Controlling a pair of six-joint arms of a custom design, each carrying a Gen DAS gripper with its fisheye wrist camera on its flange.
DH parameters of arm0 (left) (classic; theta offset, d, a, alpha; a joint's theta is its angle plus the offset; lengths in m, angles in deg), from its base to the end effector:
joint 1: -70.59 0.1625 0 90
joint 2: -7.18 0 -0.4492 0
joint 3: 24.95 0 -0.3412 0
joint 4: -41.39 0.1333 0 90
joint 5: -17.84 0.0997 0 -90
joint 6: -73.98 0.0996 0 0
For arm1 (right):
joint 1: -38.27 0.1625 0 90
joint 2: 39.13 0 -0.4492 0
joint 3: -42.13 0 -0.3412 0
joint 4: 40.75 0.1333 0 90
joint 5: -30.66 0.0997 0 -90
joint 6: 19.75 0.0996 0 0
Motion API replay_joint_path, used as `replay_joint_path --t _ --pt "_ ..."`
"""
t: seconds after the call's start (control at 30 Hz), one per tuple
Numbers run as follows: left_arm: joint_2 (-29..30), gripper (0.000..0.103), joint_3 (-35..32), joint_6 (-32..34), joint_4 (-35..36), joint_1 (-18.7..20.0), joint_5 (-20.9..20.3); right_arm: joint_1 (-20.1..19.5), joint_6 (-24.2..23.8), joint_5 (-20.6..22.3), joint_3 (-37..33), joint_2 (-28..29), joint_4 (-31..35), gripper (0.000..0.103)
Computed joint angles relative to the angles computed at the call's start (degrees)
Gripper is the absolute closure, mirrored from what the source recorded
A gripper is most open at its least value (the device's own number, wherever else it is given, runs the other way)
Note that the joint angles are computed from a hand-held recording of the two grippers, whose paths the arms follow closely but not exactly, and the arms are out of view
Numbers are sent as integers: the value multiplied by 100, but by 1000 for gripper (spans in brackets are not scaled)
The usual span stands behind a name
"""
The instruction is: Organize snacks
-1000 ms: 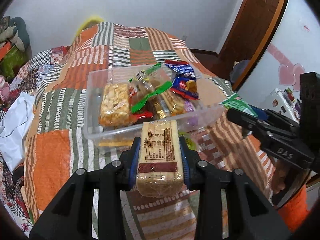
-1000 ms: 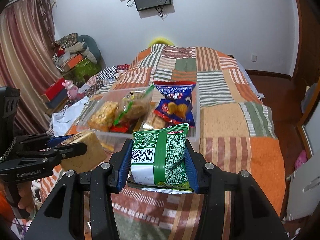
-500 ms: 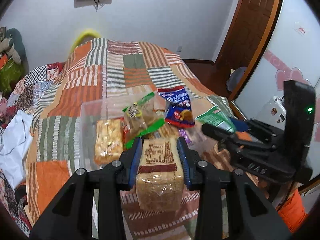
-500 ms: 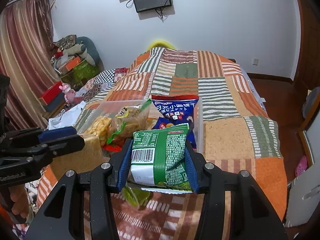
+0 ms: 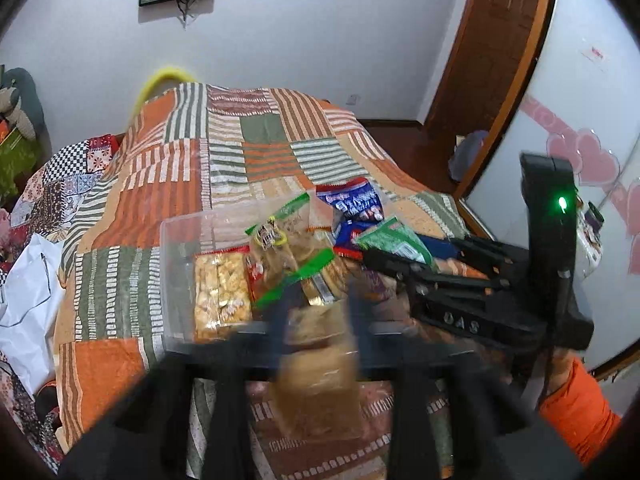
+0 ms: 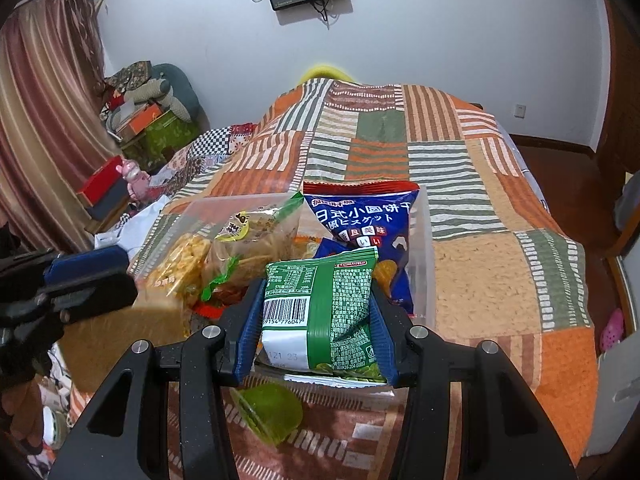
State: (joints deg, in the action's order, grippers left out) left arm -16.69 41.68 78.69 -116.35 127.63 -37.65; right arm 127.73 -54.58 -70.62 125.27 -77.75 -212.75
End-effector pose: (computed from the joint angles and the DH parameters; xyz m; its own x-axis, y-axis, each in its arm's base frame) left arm -0.2686 -0.7630 0.0803 -0.7783 0.3092 -0.5465 0.5590 0.7377 -0.3787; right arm 0.1069 -0.7338 0.1868 -0.8083 -0.3479 0.4749 -0.5533 0.7246 -0.4108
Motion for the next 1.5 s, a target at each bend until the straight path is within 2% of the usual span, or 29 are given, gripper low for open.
replay_joint_path --t 0.1,0.2,0.27,0.37,0.4,0.43,0.47,0.73,0.97,1.0,1.03,1.13,1.37,1.5 --pt "-30 103 -109 -174 360 38 -166 -4 45 21 -68 26 85 58" --pt "-3 102 -97 33 375 -10 80 -14 76 19 -101 34 144 58" --pt "-25 96 7 73 383 -23 121 -28 96 18 -108 24 203 58" --pt "-89 70 261 101 420 -31 175 -38 81 -1 -96 4 228 58" --pt "-105 53 351 87 387 -31 210 -41 65 -1 -83 -6 215 58" --pt "-124 42 435 47 396 -23 220 -40 51 -3 -75 -12 198 58" --pt "-146 41 505 18 412 -8 188 -38 28 -3 -76 -15 197 58" --pt "-137 38 650 -330 920 187 -193 4 -108 -119 -213 87 215 58" --pt "114 39 421 -590 1291 386 -310 -7 -118 -134 -241 105 242 58" --pt "139 46 420 -620 1263 395 -299 -10 -117 -136 -254 110 263 58" --pt "149 58 445 -639 1216 403 -273 -11 -121 -141 -263 118 266 58" --pt "123 65 625 -570 886 370 -168 -15 -123 -159 -284 133 267 58" --pt "-173 68 986 -452 353 226 -126 -18 -159 -170 -294 143 242 58" --pt "-270 68 939 -422 240 146 -98 3 -250 -322 -347 216 212 57"
